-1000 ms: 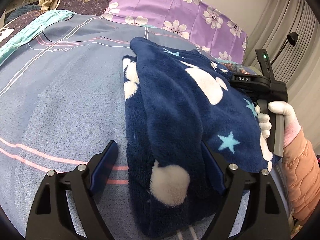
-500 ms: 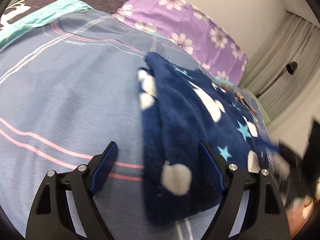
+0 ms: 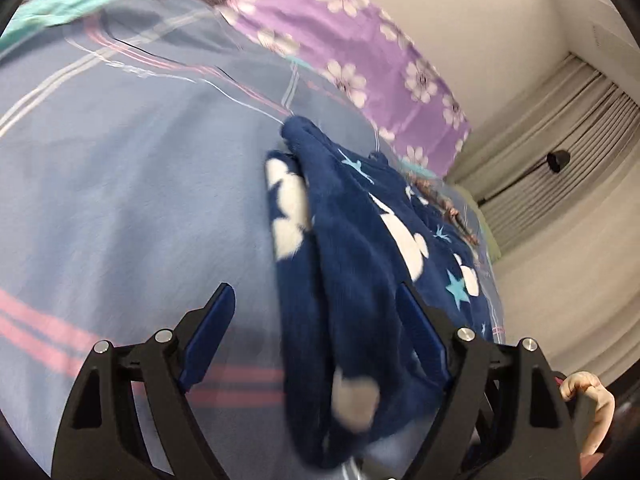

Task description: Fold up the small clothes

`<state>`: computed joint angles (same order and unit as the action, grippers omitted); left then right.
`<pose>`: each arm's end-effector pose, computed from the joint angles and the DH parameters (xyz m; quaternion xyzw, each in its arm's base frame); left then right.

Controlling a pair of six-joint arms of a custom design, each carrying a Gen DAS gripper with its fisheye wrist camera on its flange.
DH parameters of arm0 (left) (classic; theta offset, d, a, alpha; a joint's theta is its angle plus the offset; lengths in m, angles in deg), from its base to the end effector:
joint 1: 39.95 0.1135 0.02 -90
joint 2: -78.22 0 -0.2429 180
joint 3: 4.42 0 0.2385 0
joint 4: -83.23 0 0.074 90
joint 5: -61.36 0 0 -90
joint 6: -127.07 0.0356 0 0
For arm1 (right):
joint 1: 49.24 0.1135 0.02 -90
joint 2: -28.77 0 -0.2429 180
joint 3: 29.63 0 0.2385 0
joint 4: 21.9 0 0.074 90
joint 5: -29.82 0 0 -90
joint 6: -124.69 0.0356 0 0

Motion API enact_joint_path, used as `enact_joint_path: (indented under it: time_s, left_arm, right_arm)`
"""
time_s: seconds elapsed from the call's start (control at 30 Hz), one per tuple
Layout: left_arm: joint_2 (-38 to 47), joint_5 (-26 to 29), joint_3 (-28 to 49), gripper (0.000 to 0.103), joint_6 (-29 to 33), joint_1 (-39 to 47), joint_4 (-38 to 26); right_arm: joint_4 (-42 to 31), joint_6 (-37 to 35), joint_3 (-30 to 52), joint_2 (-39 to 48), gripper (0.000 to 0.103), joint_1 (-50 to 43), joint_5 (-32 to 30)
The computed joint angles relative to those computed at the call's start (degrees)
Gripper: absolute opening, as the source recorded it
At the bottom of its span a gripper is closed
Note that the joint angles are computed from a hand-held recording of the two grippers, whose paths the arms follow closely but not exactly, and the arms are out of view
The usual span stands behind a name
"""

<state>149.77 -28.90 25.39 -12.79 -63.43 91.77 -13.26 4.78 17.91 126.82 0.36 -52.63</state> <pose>0.1952 -0.0846 0.1251 -0.2018 0.8562 -0.2824 0.3827 0.1896 0.2156 0.0970 -0.5620 0.7176 0.0103 0.4112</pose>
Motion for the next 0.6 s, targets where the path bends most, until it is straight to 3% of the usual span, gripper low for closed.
enact_joint_path:
  time_s: [0.1,0.23,0.33,0.37,0.4,0.47,0.53,0.6]
  left_arm:
    - [12.3,7.9,7.7,0.083,3.2,5.7,1.9]
    - [20.3,13.6,13.0,0.083,4.0,10.7,5.5]
    - [24.5,16.1,15.2,0.064,4.2,13.2,8.1]
    - [26.2,17.4,15.7,0.050,3.8,14.3,9.5]
    - [27.4,19.0,15.7,0.038,3.0,15.2,11.3]
    - [29.2,20.5,15.1,0.030,0.6,16.2,15.7]
    - [27.9,18.0,15.4,0.026,1.5,14.9,14.3]
    - [24.2,14.1,16.1,0.024,2.9,12.8,9.6]
  right_arm:
    - [1.8,-0.2,-1.3,-0.4,0.068,1.3,2.4]
    - [2.6,0.3,0.8,2.6,0.068,2.4,3.6]
    - [2.9,2.1,3.6,5.6,0.069,3.2,4.6]
    - [4.0,2.2,3.9,6.4,0.068,3.8,5.5]
    - [6.9,1.7,3.8,7.9,0.063,4.6,7.2]
    - [11.8,0.4,3.3,10.2,0.050,5.9,10.3]
    - [14.7,0.2,2.6,11.0,0.030,6.6,12.6]
    - [12.9,2.0,2.2,8.6,0.023,4.7,9.6]
